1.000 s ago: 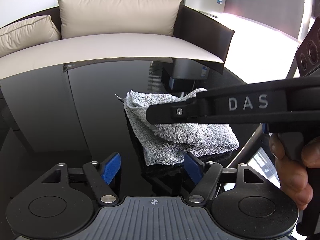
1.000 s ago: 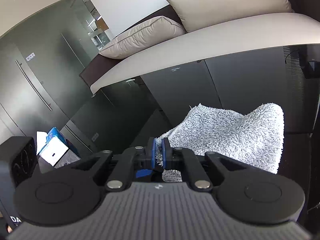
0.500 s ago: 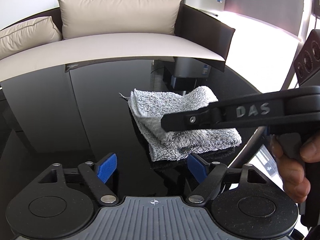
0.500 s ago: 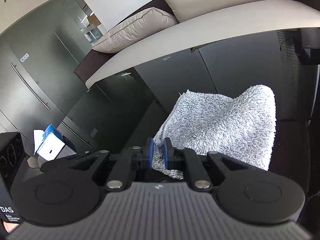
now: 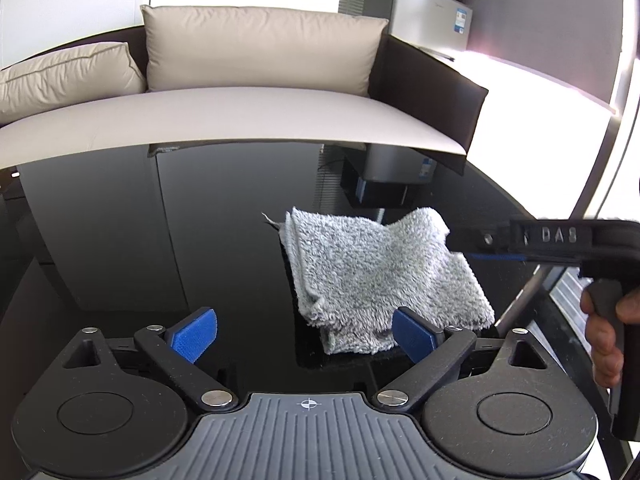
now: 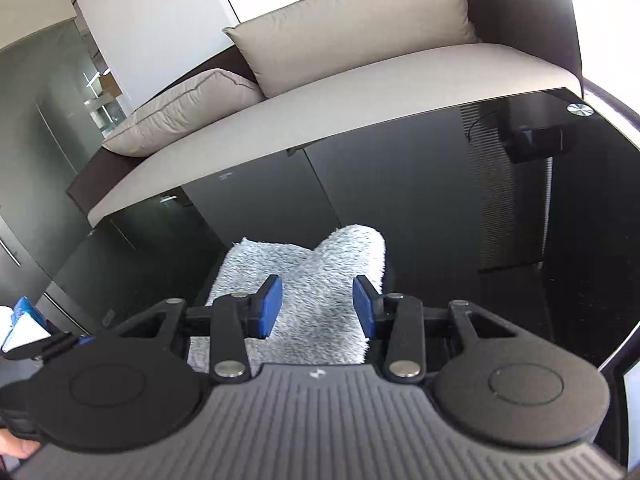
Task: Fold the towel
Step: 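Lower the folded edge onto the towel and open the right gripper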
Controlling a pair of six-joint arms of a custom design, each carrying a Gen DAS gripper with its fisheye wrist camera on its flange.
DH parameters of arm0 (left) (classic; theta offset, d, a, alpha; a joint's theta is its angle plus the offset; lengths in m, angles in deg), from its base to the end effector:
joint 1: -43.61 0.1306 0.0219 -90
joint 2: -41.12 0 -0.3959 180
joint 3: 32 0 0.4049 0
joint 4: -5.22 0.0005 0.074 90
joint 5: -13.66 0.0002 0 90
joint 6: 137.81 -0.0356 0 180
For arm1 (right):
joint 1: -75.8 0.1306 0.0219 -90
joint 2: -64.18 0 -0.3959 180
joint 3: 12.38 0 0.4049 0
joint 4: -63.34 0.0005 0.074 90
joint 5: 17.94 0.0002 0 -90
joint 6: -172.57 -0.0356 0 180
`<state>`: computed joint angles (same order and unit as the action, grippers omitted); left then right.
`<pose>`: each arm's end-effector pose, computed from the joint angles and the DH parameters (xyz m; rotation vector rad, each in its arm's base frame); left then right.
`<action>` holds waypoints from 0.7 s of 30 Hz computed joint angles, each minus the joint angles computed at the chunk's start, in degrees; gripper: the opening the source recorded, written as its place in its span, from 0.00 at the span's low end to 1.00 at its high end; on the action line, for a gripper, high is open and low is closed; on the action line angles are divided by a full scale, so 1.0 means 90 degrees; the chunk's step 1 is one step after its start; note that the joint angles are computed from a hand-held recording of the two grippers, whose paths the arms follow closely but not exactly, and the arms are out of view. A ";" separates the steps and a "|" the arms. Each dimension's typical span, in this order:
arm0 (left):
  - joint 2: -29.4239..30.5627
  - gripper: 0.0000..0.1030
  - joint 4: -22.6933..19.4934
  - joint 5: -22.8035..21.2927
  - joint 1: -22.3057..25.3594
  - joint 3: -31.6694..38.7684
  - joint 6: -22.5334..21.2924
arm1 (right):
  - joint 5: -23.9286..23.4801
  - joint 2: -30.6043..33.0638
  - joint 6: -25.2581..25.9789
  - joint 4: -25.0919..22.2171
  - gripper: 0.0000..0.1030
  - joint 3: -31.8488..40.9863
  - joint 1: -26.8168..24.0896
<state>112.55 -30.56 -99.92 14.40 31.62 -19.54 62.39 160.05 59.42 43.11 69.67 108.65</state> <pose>0.3332 -0.1706 0.3772 -0.1826 2.2479 -0.0519 0.4556 0.3007 0.3665 -0.2909 2.2329 0.7290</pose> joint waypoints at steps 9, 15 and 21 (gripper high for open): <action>-0.0045 0.96 0.0032 -0.0101 0.0158 -0.0006 0.0439 | -0.0110 -0.0324 0.0691 -0.0155 0.40 -0.0419 0.0003; 0.0015 0.96 0.0011 -0.0186 0.0124 0.0019 0.0459 | 0.0107 -0.0425 0.1129 -0.0235 0.40 -0.0570 0.0124; 0.0145 0.81 0.0020 -0.0335 0.0131 0.0057 0.0552 | 0.0139 -0.0501 0.1537 -0.0142 0.40 -0.0694 0.0237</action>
